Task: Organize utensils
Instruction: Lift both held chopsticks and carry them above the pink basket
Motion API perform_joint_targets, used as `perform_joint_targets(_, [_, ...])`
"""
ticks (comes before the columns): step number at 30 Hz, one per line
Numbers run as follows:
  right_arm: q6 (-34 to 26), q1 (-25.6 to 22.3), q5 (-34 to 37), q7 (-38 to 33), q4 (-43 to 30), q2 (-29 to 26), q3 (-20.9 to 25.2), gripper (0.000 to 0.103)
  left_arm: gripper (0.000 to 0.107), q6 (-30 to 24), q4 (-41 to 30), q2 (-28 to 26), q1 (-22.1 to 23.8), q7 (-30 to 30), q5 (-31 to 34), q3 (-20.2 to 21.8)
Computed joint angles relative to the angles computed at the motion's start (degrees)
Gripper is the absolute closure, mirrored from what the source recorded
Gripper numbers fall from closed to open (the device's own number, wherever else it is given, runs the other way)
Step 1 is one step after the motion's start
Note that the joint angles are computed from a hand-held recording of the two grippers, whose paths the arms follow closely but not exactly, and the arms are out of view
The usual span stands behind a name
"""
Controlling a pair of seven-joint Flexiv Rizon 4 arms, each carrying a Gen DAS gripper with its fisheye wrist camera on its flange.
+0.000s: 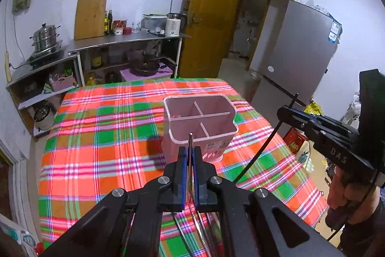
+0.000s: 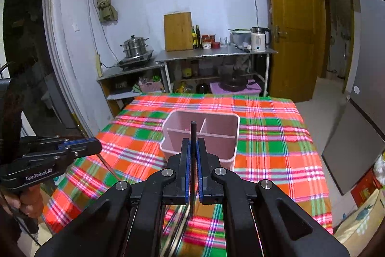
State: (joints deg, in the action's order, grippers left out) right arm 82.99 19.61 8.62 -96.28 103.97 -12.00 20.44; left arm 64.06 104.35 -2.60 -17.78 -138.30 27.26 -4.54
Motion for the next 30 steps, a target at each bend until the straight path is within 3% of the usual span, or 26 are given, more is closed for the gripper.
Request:
perform_joint_targets(8, [-0.09, -0.27, 0.71, -0.39, -5.35, -1.71, 0.59, 0.098, 0.103, 0.31, -6.16, -2.87, 1.01, 4.35, -3.44, 0.78])
perform_joint_targets(20, [3.42, 1.46, -4.07, 5.35, -14.38, -7.90, -0.72, 0.099, 0.103, 1.39, -13.50, -9.35, 1.40, 6.86, -6.79, 3.92])
perform_joint_targets(30, [1.48, -0.14, -6.76, 7.20, -16.62, -13.95, 1.68, 0.099, 0.103, 5.92, -11.11, -15.48, 1.29, 9.21, -13.51, 6.09])
